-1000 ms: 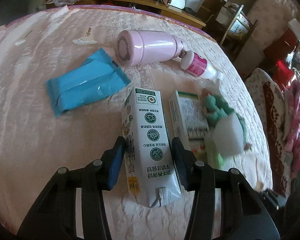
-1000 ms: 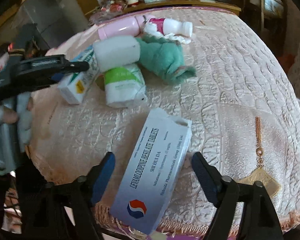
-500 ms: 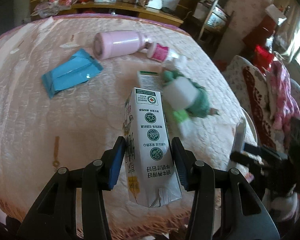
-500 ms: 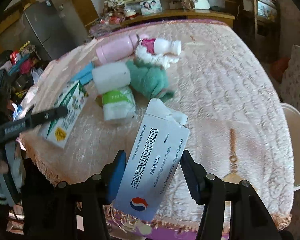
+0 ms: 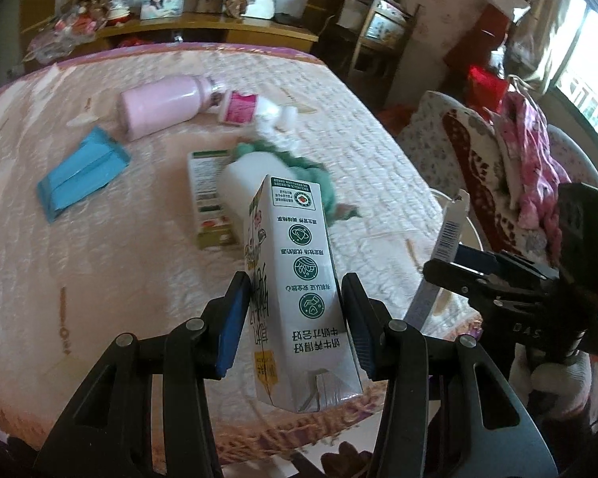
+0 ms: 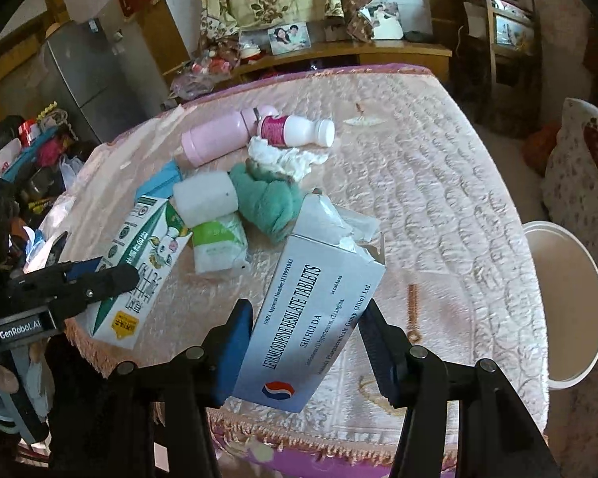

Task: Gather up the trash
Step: 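Grasp the white milk carton with the left tool while the right tool grasps the medicine box, then carry the carton and medicine box to the white bucket and open both tools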

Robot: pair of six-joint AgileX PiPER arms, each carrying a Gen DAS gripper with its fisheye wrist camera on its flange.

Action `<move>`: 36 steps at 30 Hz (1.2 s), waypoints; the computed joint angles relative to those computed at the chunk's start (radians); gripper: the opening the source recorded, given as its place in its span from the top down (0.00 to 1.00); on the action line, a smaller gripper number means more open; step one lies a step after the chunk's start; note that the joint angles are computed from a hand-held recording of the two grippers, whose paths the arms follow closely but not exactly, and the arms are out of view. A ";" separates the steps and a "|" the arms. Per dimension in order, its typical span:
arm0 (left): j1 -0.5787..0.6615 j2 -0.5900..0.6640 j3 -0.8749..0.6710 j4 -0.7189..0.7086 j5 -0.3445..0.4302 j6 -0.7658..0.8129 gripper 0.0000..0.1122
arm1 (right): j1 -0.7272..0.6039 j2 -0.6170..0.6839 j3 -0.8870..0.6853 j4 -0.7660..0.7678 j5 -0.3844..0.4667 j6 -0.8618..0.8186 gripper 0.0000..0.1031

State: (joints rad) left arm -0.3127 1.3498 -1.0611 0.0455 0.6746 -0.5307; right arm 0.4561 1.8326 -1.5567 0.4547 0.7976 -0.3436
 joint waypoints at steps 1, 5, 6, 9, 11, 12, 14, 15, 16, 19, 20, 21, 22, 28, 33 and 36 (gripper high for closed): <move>-0.010 0.011 -0.014 0.006 0.002 -0.006 0.60 | -0.006 -0.004 0.001 0.002 0.001 -0.002 0.48; -0.051 0.060 -0.075 0.023 0.005 -0.020 0.60 | -0.033 -0.011 0.000 0.006 0.003 -0.011 0.48; -0.061 0.074 -0.090 0.030 0.006 -0.025 0.60 | -0.039 -0.014 -0.001 0.004 0.005 -0.012 0.48; -0.091 0.124 -0.145 0.043 0.012 -0.036 0.60 | -0.066 -0.021 -0.001 -0.006 0.011 -0.020 0.48; -0.110 0.160 -0.185 0.049 0.015 -0.039 0.60 | -0.090 -0.026 -0.001 -0.007 0.014 -0.027 0.48; -0.117 0.175 -0.202 0.049 0.017 -0.037 0.60 | -0.100 -0.029 0.001 -0.007 0.015 -0.031 0.48; -0.138 0.213 -0.246 0.055 0.022 -0.039 0.60 | -0.131 -0.035 0.004 -0.002 0.016 -0.041 0.48; -0.147 0.231 -0.267 0.057 0.025 -0.039 0.60 | -0.140 -0.037 0.006 -0.001 0.016 -0.045 0.48; -0.159 0.255 -0.297 0.059 0.032 -0.040 0.60 | -0.159 -0.040 0.010 0.000 0.017 -0.052 0.48; -0.188 0.317 -0.373 0.064 0.047 -0.041 0.60 | -0.197 -0.041 0.010 -0.004 0.020 -0.059 0.48; -0.194 0.337 -0.399 0.061 0.052 -0.037 0.60 | -0.213 -0.039 0.010 -0.004 0.022 -0.062 0.48; -0.201 0.360 -0.429 0.059 0.059 -0.032 0.60 | -0.228 -0.037 0.009 0.000 0.024 -0.069 0.48; -0.206 0.378 -0.453 0.058 0.064 -0.029 0.60 | -0.249 -0.035 0.008 0.001 0.026 -0.072 0.48; -0.239 0.507 -0.627 0.044 0.111 -0.002 0.60 | -0.332 -0.017 -0.007 0.002 0.032 -0.089 0.48; -0.262 0.636 -0.803 0.028 0.156 0.018 0.60 | -0.391 0.017 -0.044 -0.012 0.044 -0.086 0.48; -0.266 0.718 -0.925 0.008 0.197 0.034 0.60 | -0.419 0.039 -0.067 -0.040 0.047 -0.068 0.48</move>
State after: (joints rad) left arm -0.5790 2.0673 -1.9859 0.0533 0.8712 -0.4970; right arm 0.0368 1.8715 -1.6237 0.4145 0.8442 -0.4114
